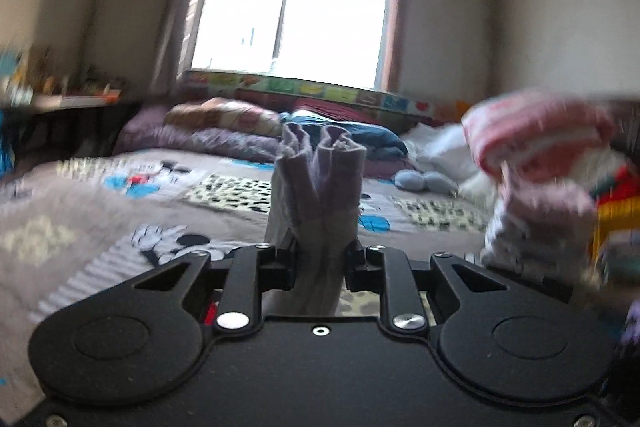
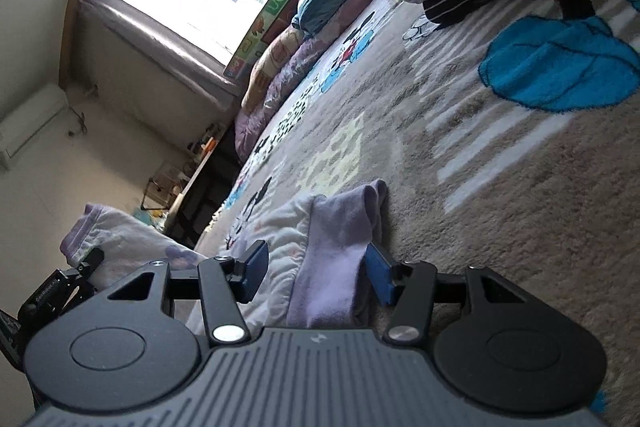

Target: Fold clothes

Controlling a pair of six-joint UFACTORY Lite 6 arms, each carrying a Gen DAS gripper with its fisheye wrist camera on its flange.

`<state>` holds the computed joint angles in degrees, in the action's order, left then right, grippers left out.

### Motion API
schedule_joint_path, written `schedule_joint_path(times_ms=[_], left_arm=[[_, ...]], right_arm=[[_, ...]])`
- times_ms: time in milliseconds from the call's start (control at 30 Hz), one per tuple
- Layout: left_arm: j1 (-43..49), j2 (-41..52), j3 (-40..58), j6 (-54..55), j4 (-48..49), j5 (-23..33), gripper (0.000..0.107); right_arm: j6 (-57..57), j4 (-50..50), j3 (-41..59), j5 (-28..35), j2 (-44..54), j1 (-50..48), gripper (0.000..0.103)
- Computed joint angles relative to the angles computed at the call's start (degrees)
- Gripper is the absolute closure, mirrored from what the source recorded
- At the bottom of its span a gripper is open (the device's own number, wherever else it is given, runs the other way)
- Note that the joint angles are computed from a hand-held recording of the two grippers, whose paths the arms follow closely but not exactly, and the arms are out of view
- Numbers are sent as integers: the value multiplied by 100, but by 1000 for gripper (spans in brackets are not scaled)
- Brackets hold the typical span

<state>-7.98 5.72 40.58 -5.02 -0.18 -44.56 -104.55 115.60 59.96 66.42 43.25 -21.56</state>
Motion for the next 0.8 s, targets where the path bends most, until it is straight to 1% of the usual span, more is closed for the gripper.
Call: schedule_joint_path(times_ms=[133, 267, 467, 633, 800], left_arm=[[-949, 618, 276, 1526, -1176, -331, 88], [-1737, 1375, 616, 2725, -1996, -736, 88], [-2653, 2456, 1125, 3972, -2983, -1225, 88], [-3156, 3238, 1621, 4835, -3634, -1414, 88], [-3421, 3740, 1958, 5389, -4018, -1473, 86]], right_arm=[[189, -111, 85, 188, 105, -203, 48], [342, -213, 181, 313, 207, -395, 48], [500, -382, 387, 412, 367, -631, 47], [577, -527, 550, 435, 477, -774, 47], [474, -569, 583, 444, 446, -852, 45]])
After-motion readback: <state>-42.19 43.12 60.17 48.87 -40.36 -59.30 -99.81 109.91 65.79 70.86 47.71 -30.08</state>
